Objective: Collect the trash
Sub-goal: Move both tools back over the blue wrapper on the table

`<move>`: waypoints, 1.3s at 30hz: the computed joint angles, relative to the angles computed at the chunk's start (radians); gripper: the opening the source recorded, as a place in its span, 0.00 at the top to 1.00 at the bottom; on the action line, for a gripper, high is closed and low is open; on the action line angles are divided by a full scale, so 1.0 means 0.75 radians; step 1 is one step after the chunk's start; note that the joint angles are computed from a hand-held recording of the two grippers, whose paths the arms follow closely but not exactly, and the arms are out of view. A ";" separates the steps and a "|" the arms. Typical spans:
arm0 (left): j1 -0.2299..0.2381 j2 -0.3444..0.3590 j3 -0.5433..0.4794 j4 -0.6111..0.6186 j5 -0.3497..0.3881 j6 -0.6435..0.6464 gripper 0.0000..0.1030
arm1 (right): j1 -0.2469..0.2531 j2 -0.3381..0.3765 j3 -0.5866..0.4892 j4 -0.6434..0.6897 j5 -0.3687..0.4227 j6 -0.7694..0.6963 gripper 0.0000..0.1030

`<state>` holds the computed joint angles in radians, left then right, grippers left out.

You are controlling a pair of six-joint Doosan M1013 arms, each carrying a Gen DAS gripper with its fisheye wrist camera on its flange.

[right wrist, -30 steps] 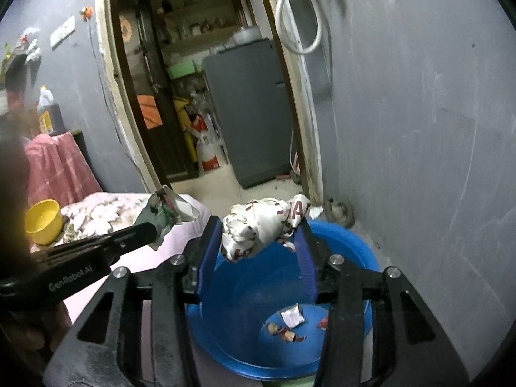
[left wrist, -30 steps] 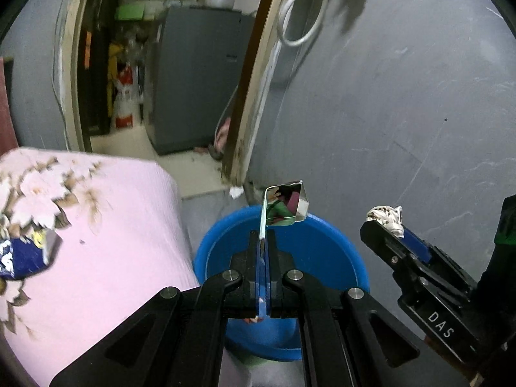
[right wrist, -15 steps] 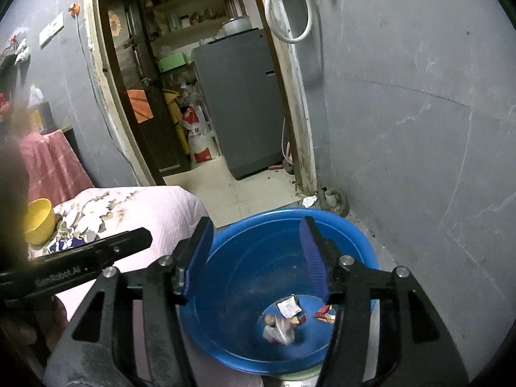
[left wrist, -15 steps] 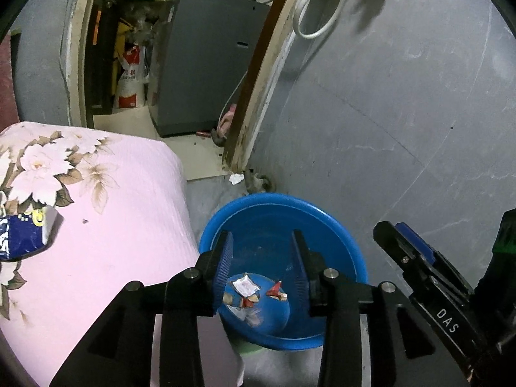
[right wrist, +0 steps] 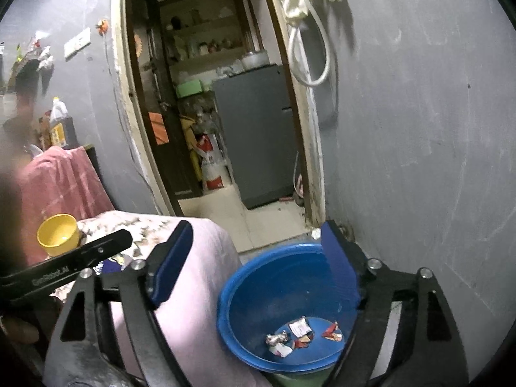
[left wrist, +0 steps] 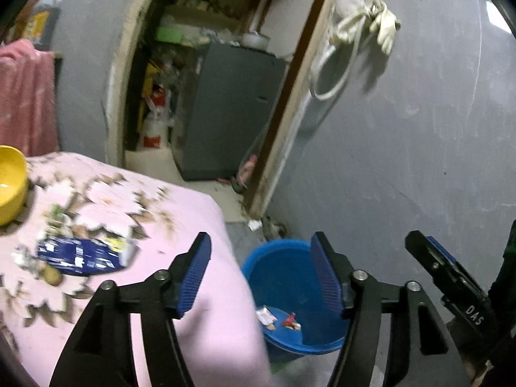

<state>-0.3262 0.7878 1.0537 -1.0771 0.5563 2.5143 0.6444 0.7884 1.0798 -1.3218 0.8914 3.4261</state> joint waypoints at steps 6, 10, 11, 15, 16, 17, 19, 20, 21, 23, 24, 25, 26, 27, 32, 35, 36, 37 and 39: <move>0.040 -0.075 0.124 -0.238 -0.139 0.237 0.24 | 0.032 0.028 -0.067 -0.067 0.001 0.002 0.00; 0.069 -0.116 0.200 -0.426 -0.215 0.444 0.15 | 0.052 0.069 -0.142 -0.109 -0.016 -0.007 0.00; 0.075 -0.126 0.220 -0.492 -0.236 0.511 0.13 | 0.056 0.077 -0.154 -0.122 -0.024 -0.001 0.00; 0.104 -0.155 0.281 -0.742 -0.291 0.753 0.06 | 0.072 0.112 -0.213 -0.171 -0.048 0.014 0.00; 0.113 -0.161 0.294 -0.801 -0.298 0.810 0.06 | 0.077 0.125 -0.235 -0.186 -0.057 0.016 0.00; 0.118 -0.165 0.302 -0.835 -0.306 0.844 0.05 | 0.081 0.135 -0.251 -0.197 -0.064 0.015 0.00; 0.129 -0.176 0.324 -0.924 -0.335 0.941 0.05 | 0.087 0.157 -0.290 -0.210 -0.076 0.002 0.00; 0.134 -0.183 0.337 -0.987 -0.348 1.005 0.04 | 0.091 0.168 -0.310 -0.215 -0.082 -0.005 0.00; 0.139 -0.187 0.348 -1.053 -0.360 1.070 0.04 | 0.094 0.177 -0.325 -0.226 -0.091 -0.006 0.00; 0.152 -0.194 0.369 -1.175 -0.373 1.185 0.02 | 0.101 0.195 -0.356 -0.241 -0.099 -0.013 0.00; 0.157 -0.197 0.379 -1.239 -0.378 1.246 0.02 | 0.105 0.205 -0.374 -0.248 -0.103 -0.022 0.00; 0.162 -0.202 0.391 -1.317 -0.385 1.323 0.02 | 0.109 0.217 -0.394 -0.258 -0.109 -0.030 0.00; 0.168 -0.205 0.400 -1.385 -0.389 1.393 0.02 | 0.112 0.223 -0.404 -0.269 -0.114 -0.031 0.00; 0.171 -0.208 0.408 -1.440 -0.392 1.452 0.02 | 0.116 0.238 -0.429 -0.276 -0.121 -0.043 0.00; 0.189 -0.225 0.455 -1.757 -0.398 1.808 0.02 | 0.124 0.283 -0.506 -0.265 -0.153 -0.097 0.00; 0.196 -0.230 0.479 -1.902 -0.395 1.974 0.02 | 0.128 0.313 -0.559 -0.237 -0.174 -0.143 0.00; 0.201 -0.230 0.481 -1.916 -0.393 1.993 0.02 | 0.129 0.321 -0.570 -0.227 -0.183 -0.156 0.00; 0.204 -0.229 0.485 -1.944 -0.393 2.025 0.02 | 0.129 0.330 -0.586 -0.213 -0.191 -0.174 0.00; 0.208 -0.227 0.489 -1.969 -0.393 2.053 0.02 | 0.129 0.345 -0.613 -0.184 -0.204 -0.212 0.00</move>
<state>-0.1699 0.6177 1.4202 -2.5537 0.2618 4.0544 0.7410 1.0475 0.6198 -1.4595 0.7386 3.2670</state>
